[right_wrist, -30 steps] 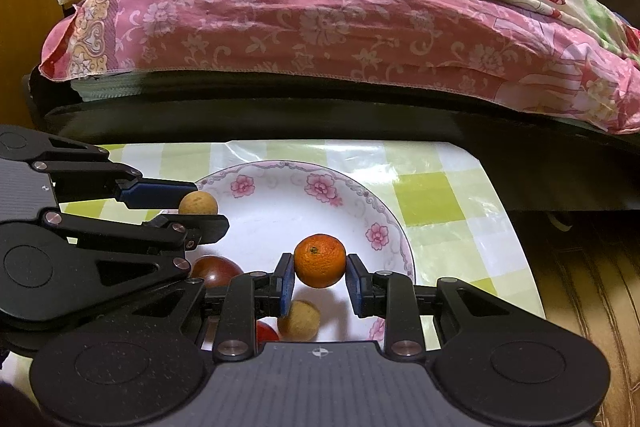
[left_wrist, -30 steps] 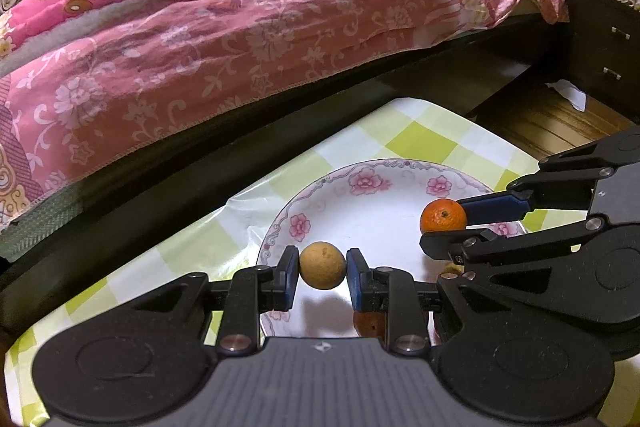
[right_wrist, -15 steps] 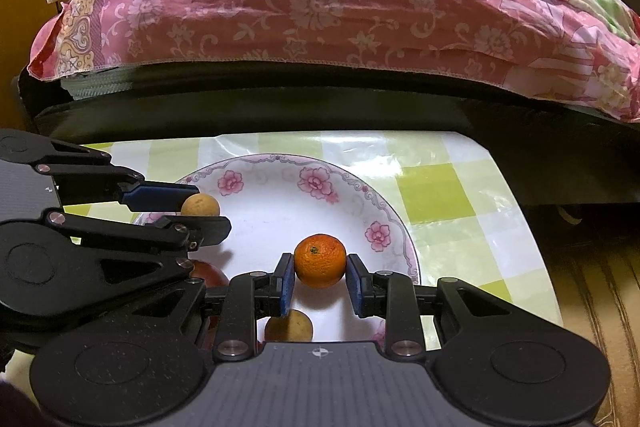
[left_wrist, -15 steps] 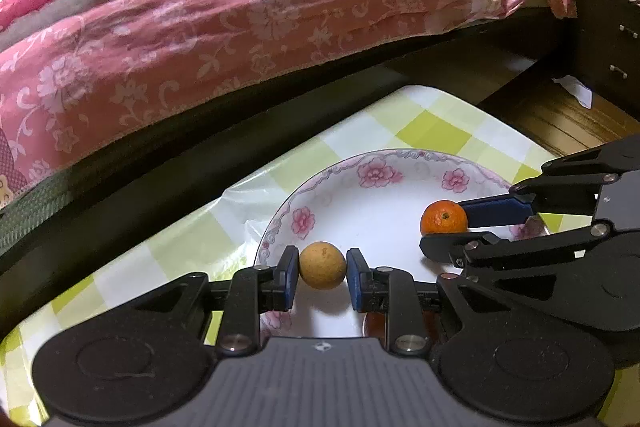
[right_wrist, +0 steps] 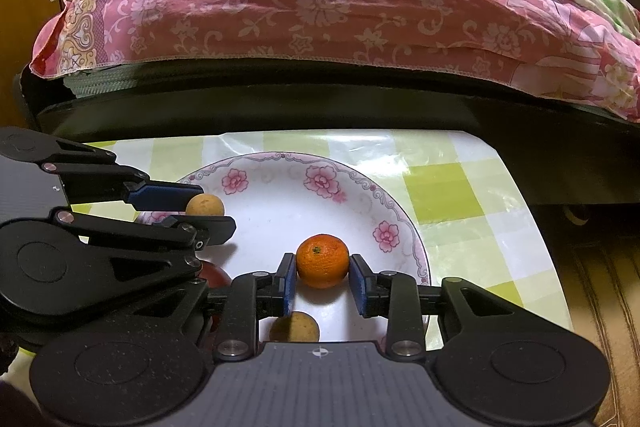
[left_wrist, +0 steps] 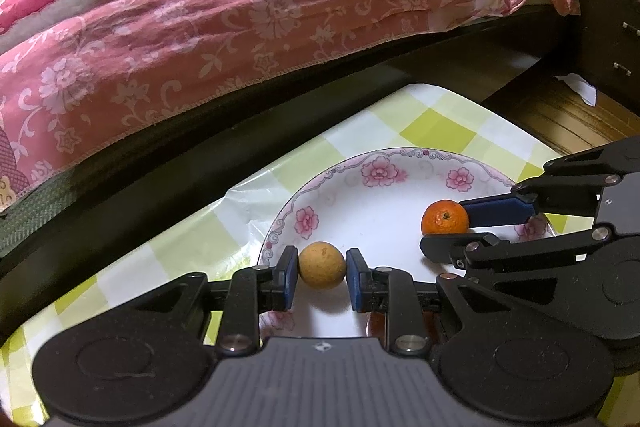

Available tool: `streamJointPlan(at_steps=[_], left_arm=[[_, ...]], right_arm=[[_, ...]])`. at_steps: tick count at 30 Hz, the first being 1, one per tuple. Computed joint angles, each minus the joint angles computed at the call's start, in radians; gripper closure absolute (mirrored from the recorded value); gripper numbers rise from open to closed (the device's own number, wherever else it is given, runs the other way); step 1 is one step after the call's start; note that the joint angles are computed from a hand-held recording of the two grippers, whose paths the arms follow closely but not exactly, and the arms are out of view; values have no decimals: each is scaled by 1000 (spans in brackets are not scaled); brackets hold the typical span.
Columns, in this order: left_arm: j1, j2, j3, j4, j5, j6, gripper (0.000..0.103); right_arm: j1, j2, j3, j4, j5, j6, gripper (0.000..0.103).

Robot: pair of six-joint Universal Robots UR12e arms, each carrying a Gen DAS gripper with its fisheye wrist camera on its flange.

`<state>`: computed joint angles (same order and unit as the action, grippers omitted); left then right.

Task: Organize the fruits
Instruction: 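Open the right gripper to drop the tangerine while the left releases the tan fruit, then move both open grippers back from the plate toward the red tomato and orange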

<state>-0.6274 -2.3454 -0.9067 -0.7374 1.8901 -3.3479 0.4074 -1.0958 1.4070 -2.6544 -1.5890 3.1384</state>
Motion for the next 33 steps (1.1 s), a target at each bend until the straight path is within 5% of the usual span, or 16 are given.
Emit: streamJointPlan(at_steps=[33], left_arm=[[-13,36,-28,38,31,0,69]], right_arm=[[3,-21,23,-63,-22,13,69]])
